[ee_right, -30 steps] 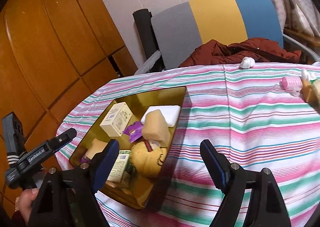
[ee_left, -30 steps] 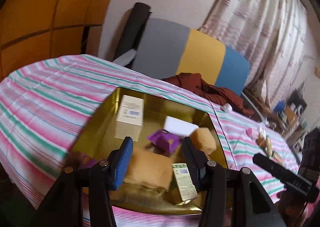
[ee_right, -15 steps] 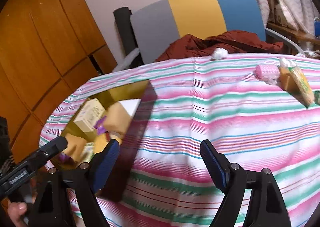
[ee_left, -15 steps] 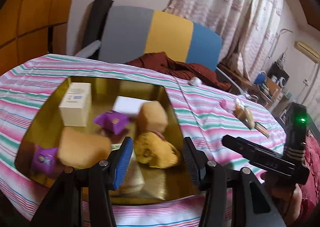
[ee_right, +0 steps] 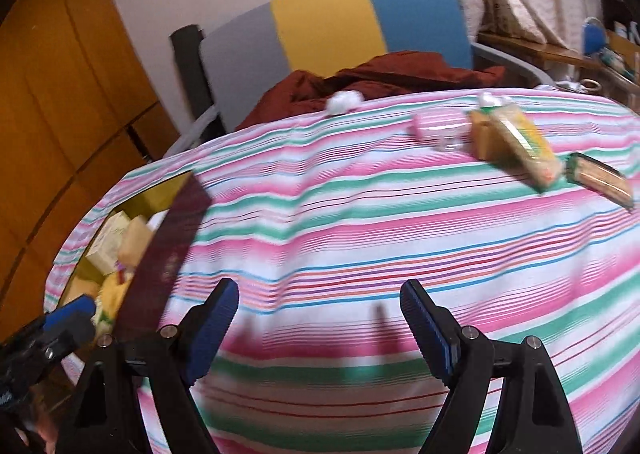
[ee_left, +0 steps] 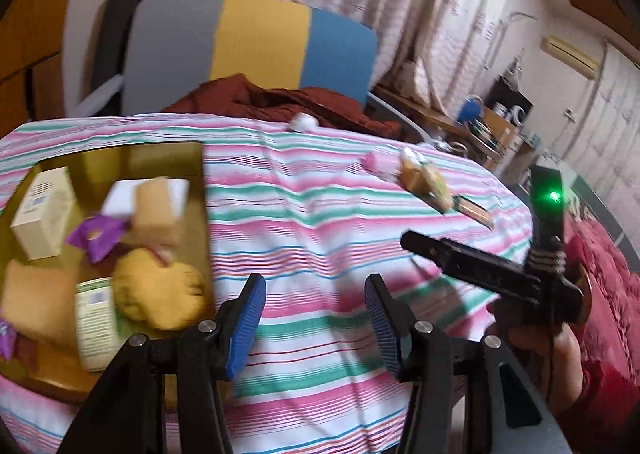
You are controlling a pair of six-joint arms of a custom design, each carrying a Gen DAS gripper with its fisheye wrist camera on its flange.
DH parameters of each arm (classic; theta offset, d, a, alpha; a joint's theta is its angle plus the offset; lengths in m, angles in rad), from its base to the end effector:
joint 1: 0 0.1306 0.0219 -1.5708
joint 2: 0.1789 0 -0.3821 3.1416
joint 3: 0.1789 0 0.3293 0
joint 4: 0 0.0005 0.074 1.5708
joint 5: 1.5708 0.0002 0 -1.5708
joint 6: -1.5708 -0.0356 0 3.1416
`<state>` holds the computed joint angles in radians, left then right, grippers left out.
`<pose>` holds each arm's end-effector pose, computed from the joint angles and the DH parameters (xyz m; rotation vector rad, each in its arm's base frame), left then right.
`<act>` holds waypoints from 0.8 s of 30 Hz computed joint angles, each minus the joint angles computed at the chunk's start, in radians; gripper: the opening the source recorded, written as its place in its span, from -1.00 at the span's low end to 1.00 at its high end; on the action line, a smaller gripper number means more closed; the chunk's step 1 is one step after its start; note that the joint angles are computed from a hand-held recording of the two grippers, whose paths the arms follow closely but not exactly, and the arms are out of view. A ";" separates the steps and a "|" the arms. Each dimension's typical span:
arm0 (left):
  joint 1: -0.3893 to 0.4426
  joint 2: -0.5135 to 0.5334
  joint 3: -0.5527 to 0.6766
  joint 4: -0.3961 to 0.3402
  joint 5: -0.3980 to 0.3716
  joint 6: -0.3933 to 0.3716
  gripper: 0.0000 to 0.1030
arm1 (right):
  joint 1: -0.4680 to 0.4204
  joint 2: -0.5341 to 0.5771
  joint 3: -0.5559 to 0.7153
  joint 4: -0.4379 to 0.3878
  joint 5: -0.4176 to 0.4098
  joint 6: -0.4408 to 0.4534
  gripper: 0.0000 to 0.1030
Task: Organize objects
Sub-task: 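Move both tools from the tin back toward the remaining packets, then grasp the clear cracker packet with the right tool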
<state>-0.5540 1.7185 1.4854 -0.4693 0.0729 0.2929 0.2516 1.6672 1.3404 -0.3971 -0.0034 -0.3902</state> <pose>0.4647 -0.2911 0.3455 0.3419 2.3015 -0.5206 0.5034 0.1290 0.3199 0.1587 2.3123 0.3332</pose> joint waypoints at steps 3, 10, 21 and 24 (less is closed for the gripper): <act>-0.021 0.031 0.042 -0.023 0.008 -0.020 0.01 | -0.061 -0.002 -0.006 0.011 -0.004 0.025 0.62; -0.047 0.137 0.181 -0.124 0.019 -0.006 0.01 | -0.230 0.052 0.091 -0.040 -0.049 0.129 0.67; -0.065 0.166 0.208 -0.162 0.029 0.004 0.01 | -0.332 0.294 0.438 -0.202 -0.098 0.236 0.70; -0.063 0.176 0.219 -0.170 0.035 0.018 0.01 | -0.333 0.319 0.471 -0.222 -0.113 0.233 0.70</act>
